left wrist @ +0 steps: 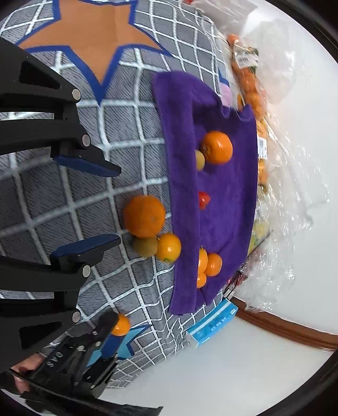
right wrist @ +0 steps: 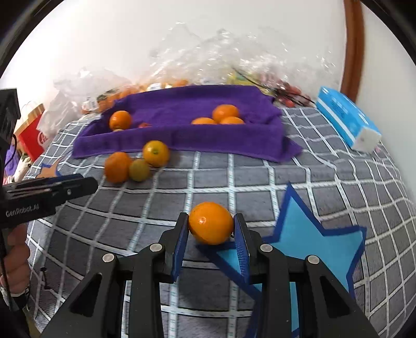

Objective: Organize fruits
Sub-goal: 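Lift the orange with the right tool while the left tool reaches a large orange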

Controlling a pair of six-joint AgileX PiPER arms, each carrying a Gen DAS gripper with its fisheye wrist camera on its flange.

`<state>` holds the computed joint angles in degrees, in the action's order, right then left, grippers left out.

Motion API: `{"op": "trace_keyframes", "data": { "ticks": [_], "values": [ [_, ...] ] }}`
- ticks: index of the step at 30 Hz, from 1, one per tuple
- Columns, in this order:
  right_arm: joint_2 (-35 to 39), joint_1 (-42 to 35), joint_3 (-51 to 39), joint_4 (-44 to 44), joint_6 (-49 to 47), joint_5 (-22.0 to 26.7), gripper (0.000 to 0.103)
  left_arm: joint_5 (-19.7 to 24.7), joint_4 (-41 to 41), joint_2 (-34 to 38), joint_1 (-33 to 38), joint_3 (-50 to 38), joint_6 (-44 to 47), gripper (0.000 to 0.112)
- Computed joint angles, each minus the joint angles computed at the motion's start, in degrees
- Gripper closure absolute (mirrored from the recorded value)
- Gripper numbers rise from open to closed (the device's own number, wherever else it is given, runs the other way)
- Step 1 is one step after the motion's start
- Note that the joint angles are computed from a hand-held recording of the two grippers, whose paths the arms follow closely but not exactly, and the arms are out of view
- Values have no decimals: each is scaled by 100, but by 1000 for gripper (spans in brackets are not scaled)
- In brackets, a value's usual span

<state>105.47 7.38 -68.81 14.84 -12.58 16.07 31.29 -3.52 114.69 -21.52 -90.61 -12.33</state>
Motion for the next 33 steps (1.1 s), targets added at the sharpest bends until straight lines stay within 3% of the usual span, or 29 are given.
{"op": "trace_keyframes", "data": {
  "ticks": [3, 12, 18, 23, 27, 33],
  "values": [
    [-8, -139, 37, 724, -738, 49, 69, 282, 77, 305, -52, -499, -84, 69],
    [-19, -106, 83, 1219, -1345, 46, 69, 646, 205, 930, -110, -1404, -339, 72],
    [15, -301, 74, 2073, -1993, 187, 69, 597, 526, 838, -171, -1272, -565, 74],
    [69, -327, 6, 2252, -2175, 289, 69, 670, 1137, 637, -240, -980, -917, 74],
    [115, -381, -41, 2492, -2420, 387, 69, 613, 1268, 686, -246, -963, -1031, 72],
    [125, -372, -53, 2334, -2252, 364, 69, 62, 1627, 610, -267, -625, -1433, 73]
  ]
}}
